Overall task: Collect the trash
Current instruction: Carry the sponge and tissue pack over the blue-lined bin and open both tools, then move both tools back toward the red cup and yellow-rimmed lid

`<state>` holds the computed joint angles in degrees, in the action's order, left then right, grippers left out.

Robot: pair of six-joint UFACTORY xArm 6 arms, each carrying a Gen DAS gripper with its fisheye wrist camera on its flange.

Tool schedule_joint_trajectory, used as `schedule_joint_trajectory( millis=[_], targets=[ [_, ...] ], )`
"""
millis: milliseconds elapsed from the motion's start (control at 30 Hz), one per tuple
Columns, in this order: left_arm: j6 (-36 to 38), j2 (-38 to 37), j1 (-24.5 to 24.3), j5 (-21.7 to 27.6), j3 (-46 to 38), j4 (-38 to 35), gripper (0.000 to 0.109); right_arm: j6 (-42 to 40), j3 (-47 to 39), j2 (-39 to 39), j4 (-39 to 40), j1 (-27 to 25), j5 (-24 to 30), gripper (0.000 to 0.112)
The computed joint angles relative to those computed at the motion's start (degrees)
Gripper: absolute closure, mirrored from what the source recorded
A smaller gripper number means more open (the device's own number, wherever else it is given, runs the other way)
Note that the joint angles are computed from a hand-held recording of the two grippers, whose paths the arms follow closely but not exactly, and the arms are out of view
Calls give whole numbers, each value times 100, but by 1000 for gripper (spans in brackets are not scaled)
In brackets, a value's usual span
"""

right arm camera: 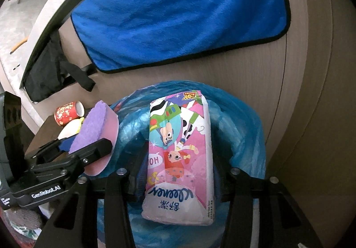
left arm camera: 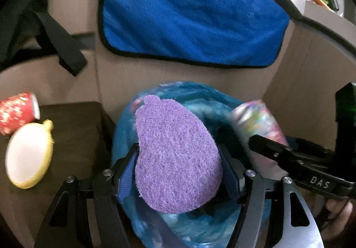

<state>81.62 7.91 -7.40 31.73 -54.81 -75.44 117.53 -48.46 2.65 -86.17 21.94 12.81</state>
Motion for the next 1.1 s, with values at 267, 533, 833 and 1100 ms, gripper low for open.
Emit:
schedule_joint_trajectory(
  millis=[267, 533, 833, 1100],
  targets=[
    [-278, -95, 496, 537, -176, 50, 19, 45, 139, -321, 69, 109, 299, 49],
    [-475, -134, 1279, -83, -228, 281, 10, -291, -194, -284, 246, 595, 475, 49],
    [-1505, 1109, 2446, 271, -1325, 960, 9, -1884, -1612, 1053, 1407, 1197, 268, 49],
    [-2177, 2474, 2734, 1546, -3229, 1158, 23, -3219, -2471, 1883, 2642, 1394, 254, 49]
  ],
)
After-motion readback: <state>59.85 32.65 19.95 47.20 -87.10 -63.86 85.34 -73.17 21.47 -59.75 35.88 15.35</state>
